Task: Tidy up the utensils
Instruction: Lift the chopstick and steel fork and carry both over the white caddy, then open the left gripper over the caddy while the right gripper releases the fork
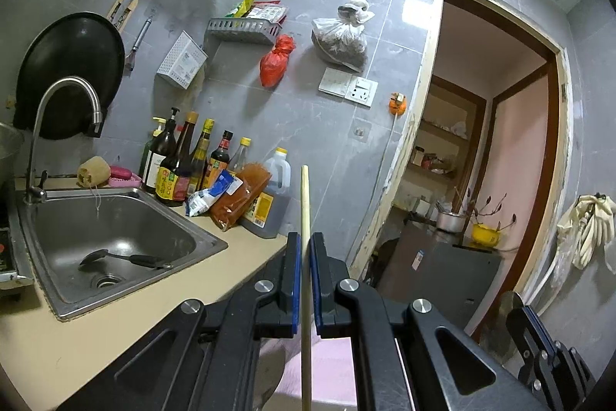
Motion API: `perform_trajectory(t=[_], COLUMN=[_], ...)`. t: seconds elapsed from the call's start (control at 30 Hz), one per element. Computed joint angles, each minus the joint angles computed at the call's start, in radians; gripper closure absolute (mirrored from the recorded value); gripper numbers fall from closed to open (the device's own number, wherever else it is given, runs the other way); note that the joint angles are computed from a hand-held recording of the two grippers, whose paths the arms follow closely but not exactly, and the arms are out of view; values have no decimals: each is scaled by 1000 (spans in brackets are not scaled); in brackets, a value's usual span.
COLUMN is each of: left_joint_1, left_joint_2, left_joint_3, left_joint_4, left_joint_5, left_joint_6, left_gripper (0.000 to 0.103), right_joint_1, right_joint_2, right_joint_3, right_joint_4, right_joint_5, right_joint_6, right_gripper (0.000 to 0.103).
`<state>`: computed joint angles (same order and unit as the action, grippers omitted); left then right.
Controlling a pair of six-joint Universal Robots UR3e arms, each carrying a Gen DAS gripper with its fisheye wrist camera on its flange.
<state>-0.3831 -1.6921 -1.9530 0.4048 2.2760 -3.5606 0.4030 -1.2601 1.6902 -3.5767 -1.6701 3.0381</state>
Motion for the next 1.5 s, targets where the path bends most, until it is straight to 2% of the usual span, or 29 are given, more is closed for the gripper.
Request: perform_trajectory(t=[0.2,0.47,0.87,0.93,1.0,1.17,1.23,1.33,1.37,1.4,1.5], left_joint_1=[-4,-30,-36,-38,-35,-41,-40,-27,-18,-17,-15], left_joint_2=[7,-39,-63,-51,-23,54,90,164,199,213,265], left_joint_3=[-48,-46,-42,-56,-80,-127,-143,-165,-170,-165,-159], left_joint_4=[59,181,190,184,164,76,31,-68,-118,-150,-234], left_joint_5=[-10,6,4,-2,-14,-12,-20,-49,-71,-77,-100], left_joint_6=[51,193,221,223,214,178,157,102,85,82,78], left_gripper=[98,98,97,92,86,83,75,67,67,67,58], right_joint_1=[-7,-13,-20,-23,-30,-52,-62,-78,-83,-90,-107], right_joint_2=[0,3,-11,-26,-42,-109,-145,-193,-206,-223,-284], right_joint_3=[12,21,47,60,65,109,138,166,172,181,194], right_joint_4=[8,14,4,13,34,108,138,176,184,193,247], right_joint_5=[9,5,20,28,42,85,95,110,114,122,130], right_joint_6=[3,8,16,19,22,33,36,48,53,61,74], right_gripper=[101,101,101,101,100,100,100,89,79,74,74])
